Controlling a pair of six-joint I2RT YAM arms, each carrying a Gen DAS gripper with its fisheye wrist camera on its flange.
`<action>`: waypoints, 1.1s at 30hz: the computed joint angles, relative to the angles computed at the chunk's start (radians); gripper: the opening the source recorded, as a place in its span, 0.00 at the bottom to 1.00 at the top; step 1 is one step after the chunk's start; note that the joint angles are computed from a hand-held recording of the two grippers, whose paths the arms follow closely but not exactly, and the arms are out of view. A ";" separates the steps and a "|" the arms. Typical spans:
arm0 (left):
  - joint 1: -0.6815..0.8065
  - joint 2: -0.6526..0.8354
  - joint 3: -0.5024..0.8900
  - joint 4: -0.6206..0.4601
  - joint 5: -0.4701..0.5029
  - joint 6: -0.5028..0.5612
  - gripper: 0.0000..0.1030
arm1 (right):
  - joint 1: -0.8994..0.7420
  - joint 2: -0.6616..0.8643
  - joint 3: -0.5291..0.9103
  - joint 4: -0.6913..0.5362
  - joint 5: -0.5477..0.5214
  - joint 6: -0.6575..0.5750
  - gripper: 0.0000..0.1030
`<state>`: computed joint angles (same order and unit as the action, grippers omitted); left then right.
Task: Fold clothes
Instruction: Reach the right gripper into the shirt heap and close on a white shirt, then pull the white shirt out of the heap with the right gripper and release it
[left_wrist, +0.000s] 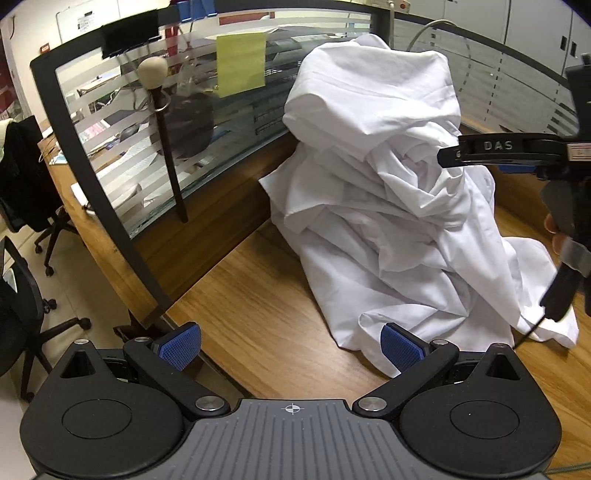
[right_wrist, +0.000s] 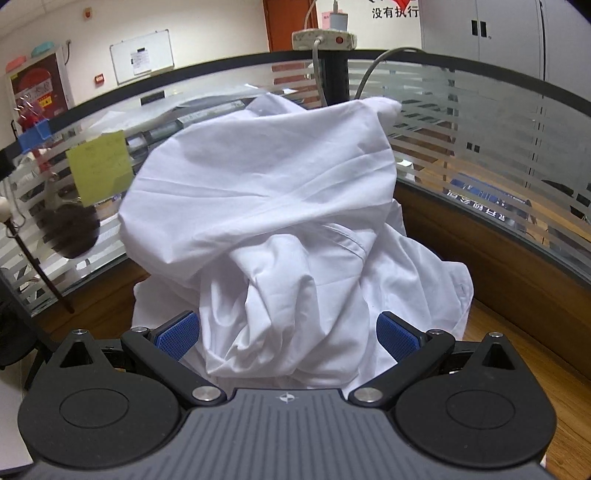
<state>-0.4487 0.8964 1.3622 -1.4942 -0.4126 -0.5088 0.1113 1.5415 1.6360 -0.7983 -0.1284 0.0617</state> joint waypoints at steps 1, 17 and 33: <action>0.000 -0.002 -0.002 -0.002 0.004 0.000 1.00 | 0.005 0.013 0.006 0.002 0.009 -0.005 1.00; -0.013 -0.008 -0.029 0.006 -0.002 -0.032 1.00 | -0.017 0.071 0.012 0.001 0.006 -0.026 0.16; -0.101 0.075 -0.027 0.122 0.027 -0.020 1.00 | -0.363 -0.134 -0.102 -0.003 -0.073 -0.068 0.08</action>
<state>-0.5495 0.9718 1.3350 -1.3720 -0.3852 -0.5290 -0.2522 1.4074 1.5343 -0.8015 -0.2014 -0.0063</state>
